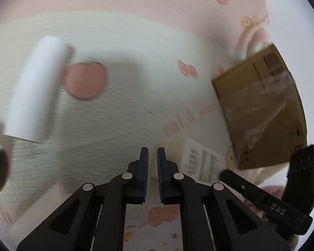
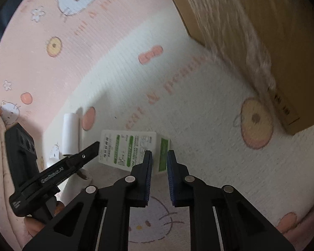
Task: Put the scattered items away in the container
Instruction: 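Grasp the white box with blue cartoon print with the left tool while the right holds its box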
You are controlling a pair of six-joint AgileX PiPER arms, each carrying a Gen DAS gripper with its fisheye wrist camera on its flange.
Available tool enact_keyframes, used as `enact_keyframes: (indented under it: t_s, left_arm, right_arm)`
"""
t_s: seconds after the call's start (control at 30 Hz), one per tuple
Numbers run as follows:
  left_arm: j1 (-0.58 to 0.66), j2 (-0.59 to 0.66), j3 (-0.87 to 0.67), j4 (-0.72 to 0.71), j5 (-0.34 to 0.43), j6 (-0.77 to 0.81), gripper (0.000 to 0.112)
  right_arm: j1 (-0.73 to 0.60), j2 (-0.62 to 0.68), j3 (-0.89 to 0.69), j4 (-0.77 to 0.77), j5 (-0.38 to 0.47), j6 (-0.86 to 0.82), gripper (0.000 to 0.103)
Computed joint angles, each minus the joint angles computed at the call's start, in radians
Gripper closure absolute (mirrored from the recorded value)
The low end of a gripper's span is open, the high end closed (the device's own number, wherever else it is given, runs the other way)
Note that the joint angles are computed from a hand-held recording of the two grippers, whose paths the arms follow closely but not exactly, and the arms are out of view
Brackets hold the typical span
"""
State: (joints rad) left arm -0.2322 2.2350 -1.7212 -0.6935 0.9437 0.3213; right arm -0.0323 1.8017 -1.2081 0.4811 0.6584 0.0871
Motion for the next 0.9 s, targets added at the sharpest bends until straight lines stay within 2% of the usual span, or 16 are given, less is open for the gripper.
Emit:
enact_keyframes:
  t_s: [0.07, 0.13, 0.27, 0.4, 0.47, 0.53, 0.63, 0.73, 0.83, 0.9]
  left_arm:
    - [-0.017, -0.001, -0.023, 0.036, 0.007, -0.016, 0.107]
    - [-0.016, -0.006, -0.042, 0.019, 0.034, -0.002, 0.107]
    - [-0.002, -0.021, -0.054, -0.072, 0.111, 0.041, 0.107]
    - [-0.063, -0.044, -0.073, -0.104, 0.148, 0.07, 0.107]
    - [-0.111, -0.054, -0.088, -0.095, 0.149, 0.097, 0.107]
    - [-0.166, -0.059, -0.11, -0.055, 0.142, 0.109, 0.105]
    - [-0.238, -0.072, -0.133, 0.027, 0.102, 0.088, 0.104]
    - [-0.257, -0.056, -0.175, 0.064, 0.136, 0.047, 0.101]
    - [-0.265, -0.074, -0.164, 0.099, 0.126, 0.02, 0.09]
    - [-0.258, -0.104, -0.14, 0.116, 0.111, 0.012, 0.074]
  right_arm:
    - [-0.023, -0.002, 0.014, 0.062, 0.002, -0.034, 0.091]
    - [-0.029, -0.009, 0.024, 0.056, 0.001, -0.024, 0.091]
    - [-0.012, -0.026, 0.02, -0.093, 0.015, 0.087, 0.091]
    - [-0.02, -0.024, 0.016, -0.192, 0.074, 0.183, 0.091]
    - [-0.061, -0.031, 0.045, -0.125, 0.105, 0.142, 0.091]
    - [-0.101, -0.092, 0.11, -0.065, 0.087, 0.115, 0.091]
    - [-0.137, -0.198, 0.174, -0.069, 0.061, 0.128, 0.091]
    - [-0.178, -0.292, 0.239, -0.016, 0.029, 0.079, 0.091]
    - [-0.221, -0.329, 0.28, 0.11, 0.001, -0.034, 0.091]
    - [-0.227, -0.332, 0.28, 0.163, 0.003, -0.078, 0.091]
